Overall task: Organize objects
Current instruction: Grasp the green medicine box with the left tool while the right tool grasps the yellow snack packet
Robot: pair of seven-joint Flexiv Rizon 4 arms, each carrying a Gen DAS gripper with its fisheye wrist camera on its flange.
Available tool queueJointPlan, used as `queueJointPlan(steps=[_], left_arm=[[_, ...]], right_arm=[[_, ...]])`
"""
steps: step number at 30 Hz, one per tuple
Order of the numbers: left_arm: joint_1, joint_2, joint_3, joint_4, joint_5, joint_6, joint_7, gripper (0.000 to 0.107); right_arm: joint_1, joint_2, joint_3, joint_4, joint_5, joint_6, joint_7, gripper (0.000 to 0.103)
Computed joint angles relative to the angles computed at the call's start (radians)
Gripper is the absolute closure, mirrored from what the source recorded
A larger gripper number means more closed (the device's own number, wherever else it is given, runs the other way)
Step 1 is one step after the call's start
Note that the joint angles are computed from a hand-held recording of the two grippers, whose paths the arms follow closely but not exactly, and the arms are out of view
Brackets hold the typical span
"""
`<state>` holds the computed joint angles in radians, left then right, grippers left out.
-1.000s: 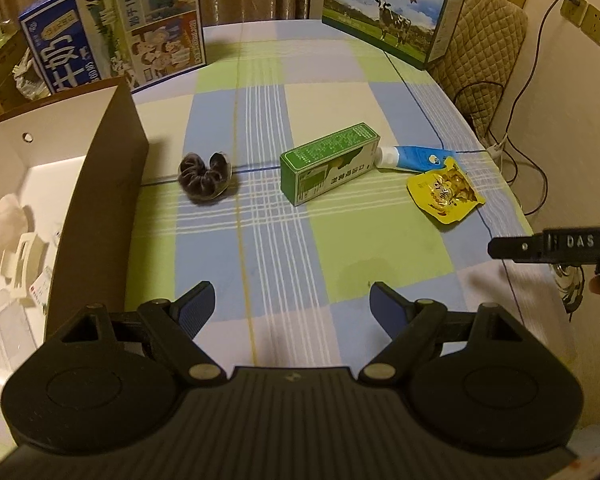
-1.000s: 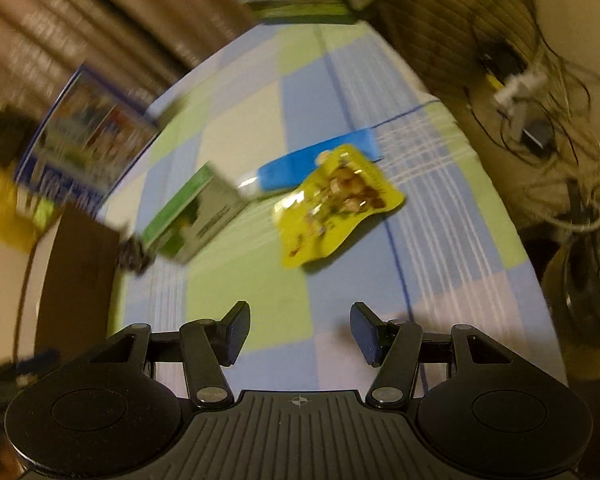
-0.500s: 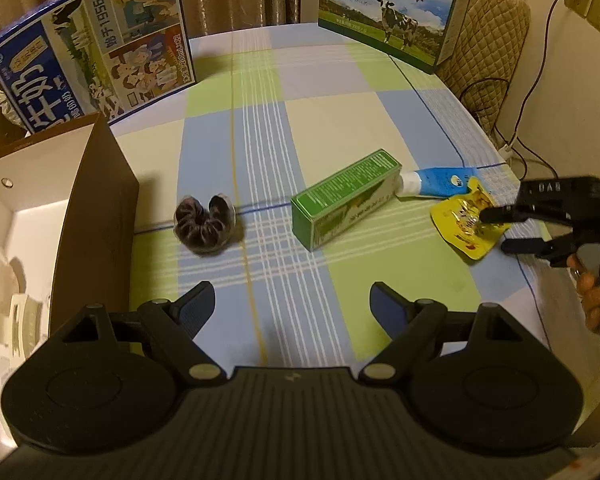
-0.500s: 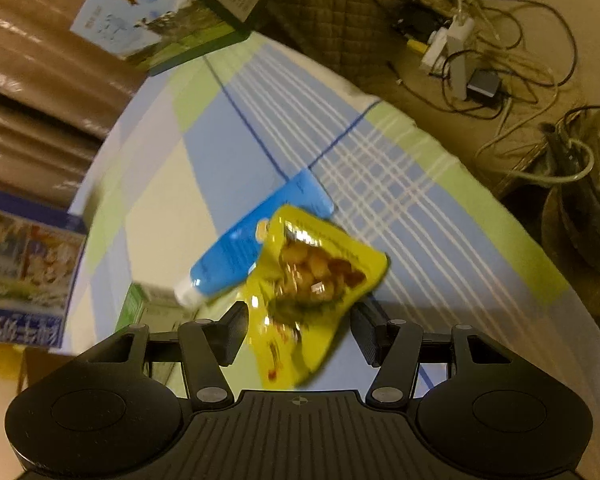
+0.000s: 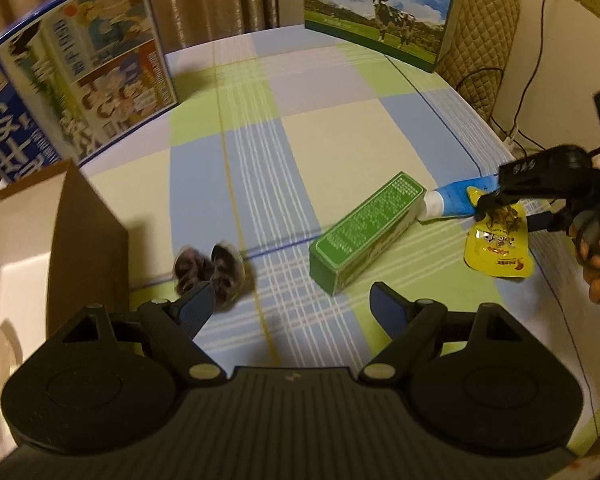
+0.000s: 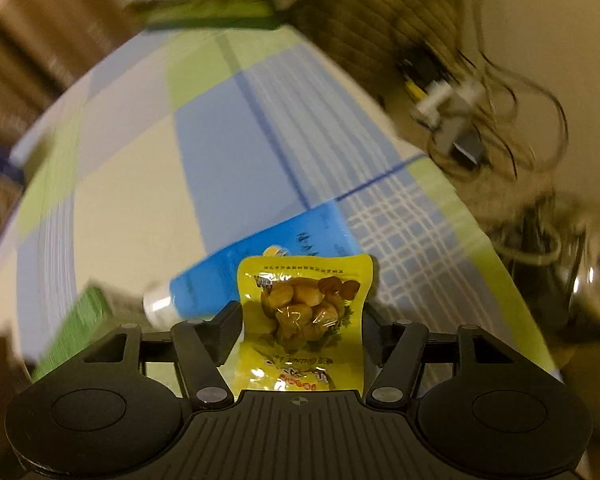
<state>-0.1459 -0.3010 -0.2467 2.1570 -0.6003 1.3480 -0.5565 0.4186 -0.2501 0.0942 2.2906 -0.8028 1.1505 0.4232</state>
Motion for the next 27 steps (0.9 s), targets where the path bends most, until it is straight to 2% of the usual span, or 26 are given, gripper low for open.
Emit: queueJointPlan(steps=[4, 12, 16, 18, 22, 25, 26, 27], left_arm=[[0.007, -0.038, -0.031, -0.026, -0.003, 0.010, 0.050, 0.025], [0.015, -0.133, -0.094, -0.098, 0.054, 0.025, 0.145, 0.025], [-0.019, -0.192, -0.068, -0.156, 0.147, 0.001, 0.151, 0.026], [-0.039, -0.217, -0.047, -0.182, 0.190, -0.011, 0.134, 0.032], [-0.054, -0.239, -0.035, -0.195, 0.237, -0.014, 0.097, 0.062], [-0.032, -0.227, -0.060, -0.167, 0.236, 0.000, 0.080, 0.073], [-0.033, -0.220, -0.058, -0.162, 0.238, -0.006, 0.067, 0.080], [-0.047, -0.212, -0.037, -0.154, 0.249, 0.001, 0.040, 0.081]], right_arm=[[0.018, -0.003, -0.001, 0.009, -0.089, -0.015, -0.044, 0.044], [-0.004, 0.029, 0.009, 0.086, -0.180, 0.072, -0.114, 0.044], [-0.007, 0.051, 0.012, 0.119, -0.238, 0.092, -0.073, 0.044], [-0.013, 0.060, 0.014, 0.132, -0.265, 0.102, -0.058, 0.044], [-0.029, 0.069, 0.015, 0.148, -0.344, 0.127, -0.022, 0.044], [-0.043, 0.070, 0.014, 0.155, -0.417, 0.145, 0.006, 0.044], [-0.047, 0.068, 0.017, 0.154, -0.433, 0.150, 0.008, 0.045], [-0.047, 0.066, 0.022, 0.153, -0.440, 0.146, 0.006, 0.045]])
